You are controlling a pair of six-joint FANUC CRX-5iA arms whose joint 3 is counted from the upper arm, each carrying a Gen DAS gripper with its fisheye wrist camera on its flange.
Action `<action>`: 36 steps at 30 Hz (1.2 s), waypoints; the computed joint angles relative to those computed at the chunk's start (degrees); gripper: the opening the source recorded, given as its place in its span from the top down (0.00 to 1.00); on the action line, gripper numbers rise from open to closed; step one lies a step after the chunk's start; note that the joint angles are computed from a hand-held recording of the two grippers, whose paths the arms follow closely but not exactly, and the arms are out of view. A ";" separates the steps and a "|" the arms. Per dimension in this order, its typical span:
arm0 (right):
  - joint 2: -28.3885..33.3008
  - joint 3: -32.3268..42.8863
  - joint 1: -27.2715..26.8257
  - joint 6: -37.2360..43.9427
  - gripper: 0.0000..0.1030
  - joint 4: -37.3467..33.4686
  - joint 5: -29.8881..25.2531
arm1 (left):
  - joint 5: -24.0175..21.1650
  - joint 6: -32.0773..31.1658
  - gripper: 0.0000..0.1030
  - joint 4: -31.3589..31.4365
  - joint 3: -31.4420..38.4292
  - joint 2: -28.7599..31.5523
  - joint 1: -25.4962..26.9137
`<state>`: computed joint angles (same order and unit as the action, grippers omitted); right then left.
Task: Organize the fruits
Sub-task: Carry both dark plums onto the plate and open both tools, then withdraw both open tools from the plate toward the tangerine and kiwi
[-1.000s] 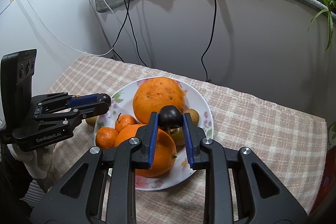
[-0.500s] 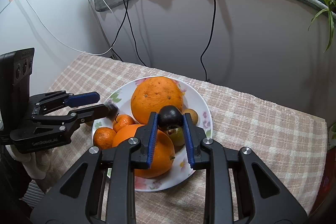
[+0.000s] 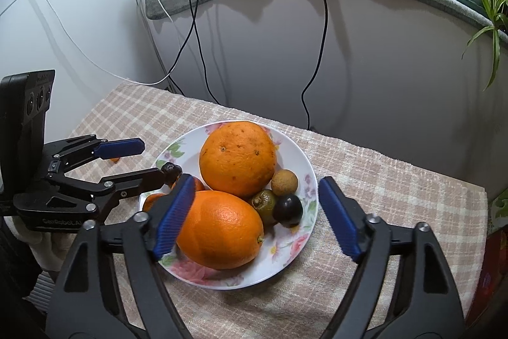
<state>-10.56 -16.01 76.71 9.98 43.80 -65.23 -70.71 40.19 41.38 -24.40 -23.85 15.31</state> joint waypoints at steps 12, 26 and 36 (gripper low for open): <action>1.00 0.99 0.67 0.27 0.16 1.08 -1.68 | -0.55 0.99 0.31 -0.84 0.34 -0.62 1.15; 1.98 2.28 2.43 -0.44 0.16 3.00 -2.45 | -1.93 -0.64 0.31 0.25 -0.52 -2.43 4.44; 3.29 3.45 3.88 -0.91 0.16 4.19 -1.91 | -3.26 -2.62 0.31 1.43 -1.33 -4.04 8.15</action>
<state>-7.28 -12.57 80.59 9.08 47.99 -67.13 -73.98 37.56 42.81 -25.72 -27.90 23.46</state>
